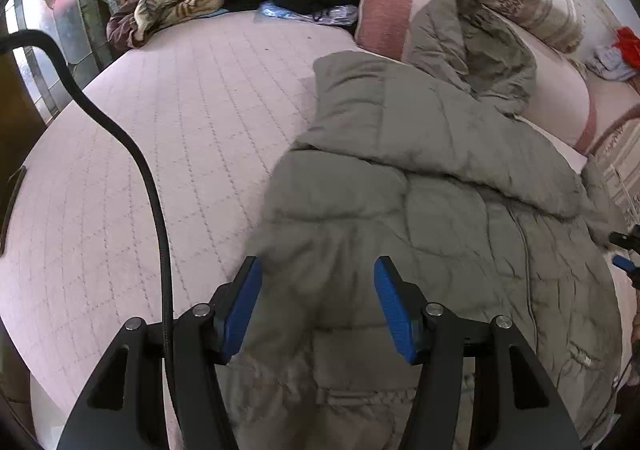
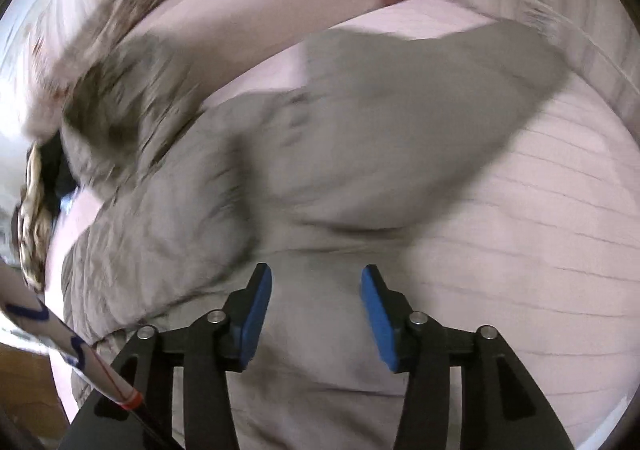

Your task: Fold large clothes

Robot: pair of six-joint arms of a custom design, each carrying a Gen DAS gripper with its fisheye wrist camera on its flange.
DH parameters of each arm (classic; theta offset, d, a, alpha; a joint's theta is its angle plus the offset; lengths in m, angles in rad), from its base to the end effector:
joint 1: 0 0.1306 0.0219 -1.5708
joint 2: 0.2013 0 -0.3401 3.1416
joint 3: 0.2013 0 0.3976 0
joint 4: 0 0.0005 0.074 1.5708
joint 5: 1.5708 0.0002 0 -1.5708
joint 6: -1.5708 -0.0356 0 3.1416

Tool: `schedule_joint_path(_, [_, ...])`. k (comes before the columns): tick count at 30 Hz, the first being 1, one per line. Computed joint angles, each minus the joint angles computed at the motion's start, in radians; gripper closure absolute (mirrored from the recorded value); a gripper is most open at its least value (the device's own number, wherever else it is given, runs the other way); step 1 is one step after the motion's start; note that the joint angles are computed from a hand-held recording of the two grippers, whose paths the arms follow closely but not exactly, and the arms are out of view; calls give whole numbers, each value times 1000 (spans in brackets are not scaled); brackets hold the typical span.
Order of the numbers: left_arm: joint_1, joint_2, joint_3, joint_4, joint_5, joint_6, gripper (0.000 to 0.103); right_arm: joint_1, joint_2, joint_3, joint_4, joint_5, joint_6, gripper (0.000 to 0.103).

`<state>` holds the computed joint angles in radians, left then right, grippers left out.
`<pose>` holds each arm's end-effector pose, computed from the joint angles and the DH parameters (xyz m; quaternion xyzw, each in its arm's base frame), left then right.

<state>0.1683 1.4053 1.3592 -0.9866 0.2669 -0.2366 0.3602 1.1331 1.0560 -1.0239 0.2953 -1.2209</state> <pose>0.4814 0.0718 0.3590 0.0680 0.9537 -0.0727 0.2839 0.3664 0.1264 0.3342 0.4324 0.8600 0.0630 0.2636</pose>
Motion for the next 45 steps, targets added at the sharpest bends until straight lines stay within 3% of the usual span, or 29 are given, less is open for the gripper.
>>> schedule_joint_path(5, [-19, -46, -56, 44, 2, -4, 46, -141, -260, -229, -44, -2, -100, 44])
schedule_joint_path(9, [-35, -68, -75, 60, 40, -10, 46, -304, -403, -388, 51, -92, -112, 44])
schedule_joint_path(15, [-82, -64, -82, 74, 52, -31, 45, -491, -335, -401, 246, -191, 17, 44])
schedule_joint_path(21, [-110, -22, -62, 52, 39, -25, 43, -631, -189, -363, 413, -249, 45, 45])
schedule_joint_path(24, [-127, -24, -80, 82, -6, -29, 43, -666, -142, -312, 366, -250, 50, 92])
schedule_joint_path(26, [-131, -35, -91, 94, -19, -34, 43, -681, -153, -298, 346, -258, 53, 94])
schedule_joint_path(31, [-107, -52, -84, 63, 37, -41, 43, -606, -198, -149, 157, -95, 168, 95])
schedule_joint_path(36, [-43, -66, -53, 61, 102, -8, 43, -414, -176, 80, 11, 91, 223, 95])
schedule_joint_path(42, [45, -42, -4, 97, 54, 54, 43, -113, 43, 416, -41, 215, 326, 96])
schedule_joint_path(45, [86, -7, 34, 106, 24, 101, 43, -2, 196, 566, -44, 179, 381, 96])
